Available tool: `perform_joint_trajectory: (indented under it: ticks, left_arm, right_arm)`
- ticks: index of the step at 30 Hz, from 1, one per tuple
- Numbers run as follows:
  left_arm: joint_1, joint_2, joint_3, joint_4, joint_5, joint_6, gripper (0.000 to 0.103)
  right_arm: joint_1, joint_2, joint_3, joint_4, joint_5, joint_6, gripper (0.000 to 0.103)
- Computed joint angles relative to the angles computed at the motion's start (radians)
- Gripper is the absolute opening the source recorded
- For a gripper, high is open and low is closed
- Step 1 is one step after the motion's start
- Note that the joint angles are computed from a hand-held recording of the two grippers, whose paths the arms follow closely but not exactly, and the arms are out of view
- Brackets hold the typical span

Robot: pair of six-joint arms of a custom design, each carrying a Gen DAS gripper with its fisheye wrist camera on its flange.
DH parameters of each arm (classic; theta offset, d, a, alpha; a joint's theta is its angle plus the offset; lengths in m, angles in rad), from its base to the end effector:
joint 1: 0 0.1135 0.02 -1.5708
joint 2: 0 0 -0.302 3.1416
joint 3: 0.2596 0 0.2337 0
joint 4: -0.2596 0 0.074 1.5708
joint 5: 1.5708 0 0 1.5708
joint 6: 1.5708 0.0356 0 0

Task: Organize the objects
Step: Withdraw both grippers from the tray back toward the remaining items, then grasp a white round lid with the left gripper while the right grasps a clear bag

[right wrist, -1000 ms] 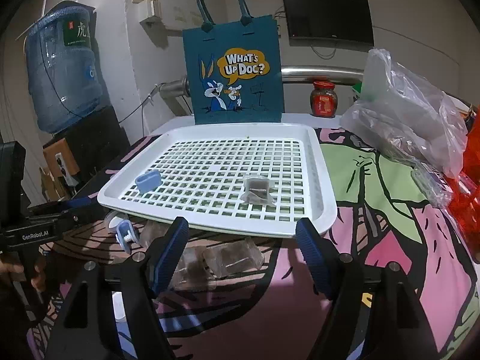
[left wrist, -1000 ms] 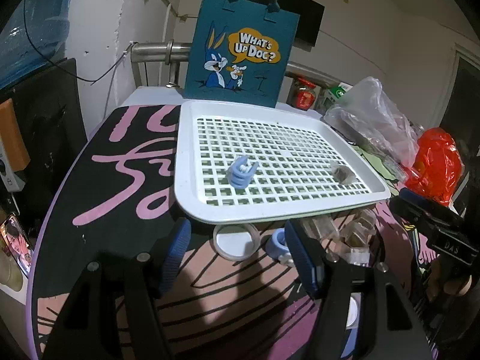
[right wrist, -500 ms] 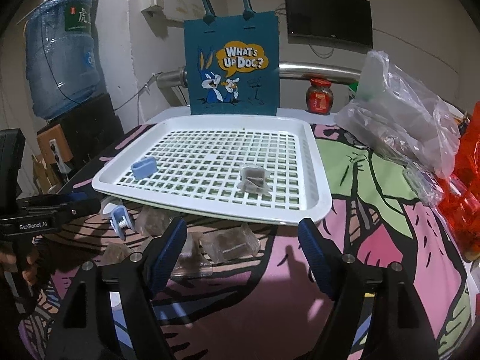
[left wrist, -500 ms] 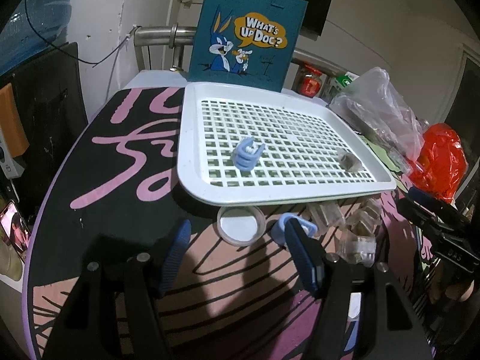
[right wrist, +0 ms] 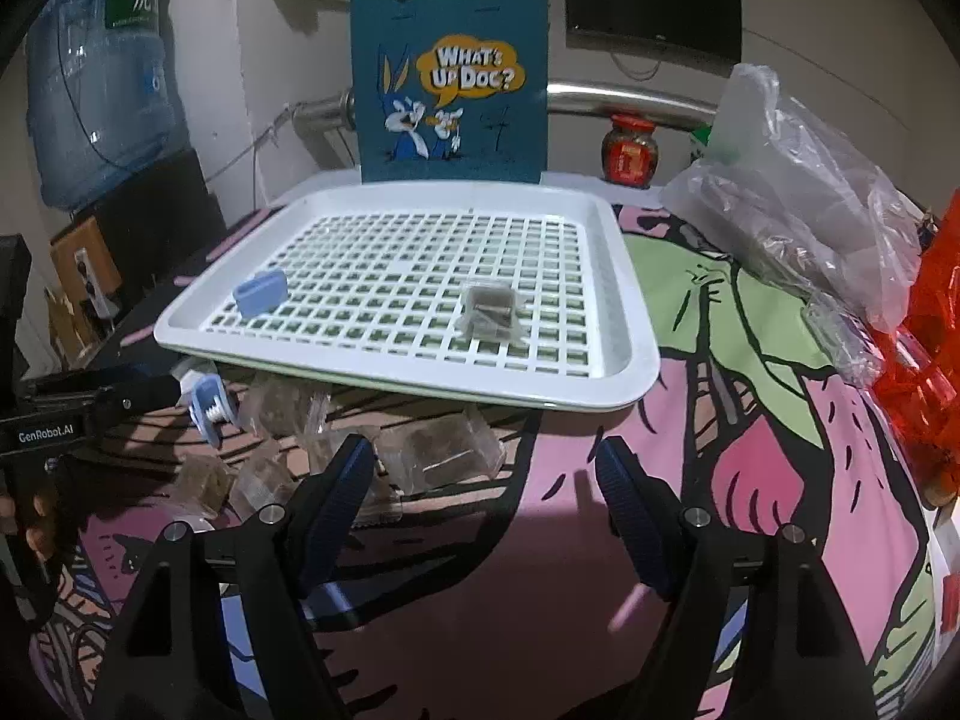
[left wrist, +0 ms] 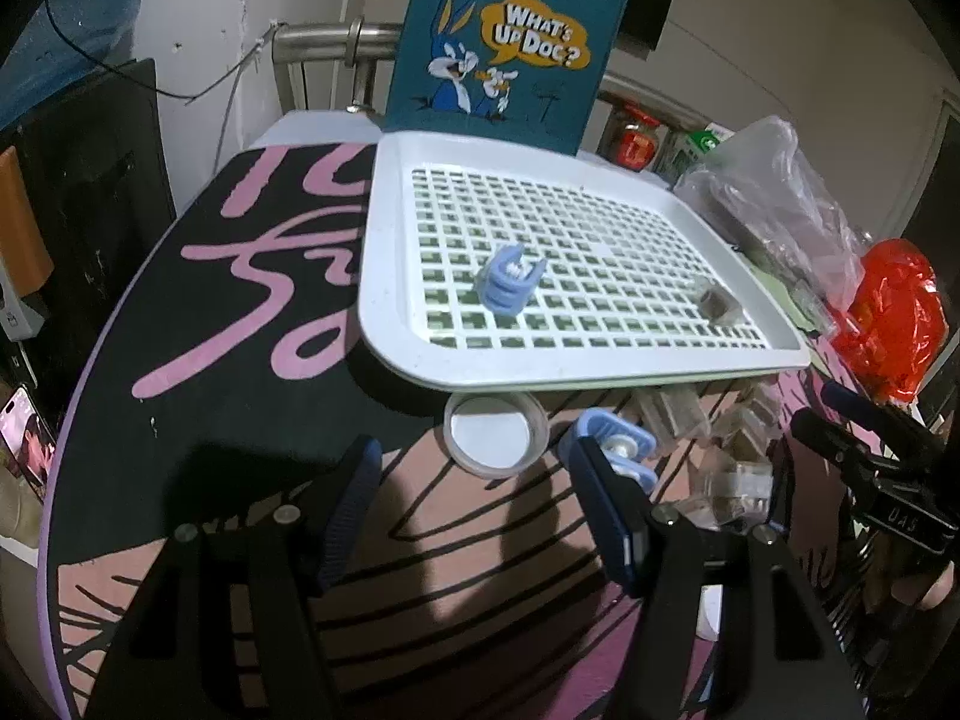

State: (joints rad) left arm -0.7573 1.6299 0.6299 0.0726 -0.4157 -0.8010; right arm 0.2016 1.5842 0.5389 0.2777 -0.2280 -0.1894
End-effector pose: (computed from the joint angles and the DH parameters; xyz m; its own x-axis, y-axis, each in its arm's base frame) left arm 0.2092 -0.1780 0.1721 -0.7295 -0.2143 -0.6495 -0.1026 0.9732 -0.2059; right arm 0.2604 0.0614 0.1747 -0.6015 -0.3101 -0.7363 -0.4761 0.8792 0.0187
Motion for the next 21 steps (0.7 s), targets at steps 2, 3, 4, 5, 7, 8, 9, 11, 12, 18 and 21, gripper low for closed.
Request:
perform_joint_trajectory:
  ticks: [2, 3, 4, 5, 7, 8, 9, 11, 12, 18, 21]
  left_arm:
    - [0.006, -0.007, -0.011, 0.008, -0.001, -0.013, 0.064]
    - [0.009, -0.013, -0.019, 0.015, -0.003, -0.020, 0.064]
    - [0.011, -0.014, -0.021, 0.016, -0.003, -0.025, 0.064]
    - [0.014, -0.014, -0.022, 0.016, -0.001, -0.028, 0.064]
    - [0.017, -0.008, -0.017, 0.014, 0.000, -0.029, 0.059]
    - [0.021, -0.004, -0.011, 0.011, 0.001, -0.027, 0.057]
    - [0.026, 0.001, -0.005, 0.008, 0.004, -0.024, 0.052]
    - [0.034, 0.012, 0.008, 0.002, 0.008, -0.014, 0.049]
    - [0.036, 0.017, 0.013, -0.001, 0.008, -0.009, 0.047]
    - [0.041, 0.028, 0.023, -0.001, 0.027, 0.010, 0.026]
    - [0.042, 0.035, 0.027, 0.007, 0.047, 0.025, 0.013]
  right_arm:
    - [0.007, 0.015, 0.015, -0.020, 0.010, -0.005, 0.077]
    - [0.009, 0.018, 0.018, -0.025, 0.012, -0.005, 0.077]
    - [0.009, 0.021, 0.019, -0.028, 0.010, -0.006, 0.077]
    - [0.010, 0.023, 0.022, -0.032, 0.011, -0.007, 0.077]
    - [0.013, 0.028, 0.025, -0.037, 0.015, -0.009, 0.075]
    - [0.016, 0.033, 0.031, -0.045, 0.016, -0.012, 0.073]
    - [0.018, 0.038, 0.036, -0.052, 0.017, -0.013, 0.071]
    - [0.019, 0.054, 0.054, -0.072, 0.010, -0.017, 0.065]
    - [0.018, 0.059, 0.061, -0.078, 0.003, -0.017, 0.064]
    - [0.010, 0.087, 0.093, -0.103, -0.025, -0.006, 0.058]
    - [0.003, 0.124, 0.138, -0.157, -0.055, -0.010, 0.048]
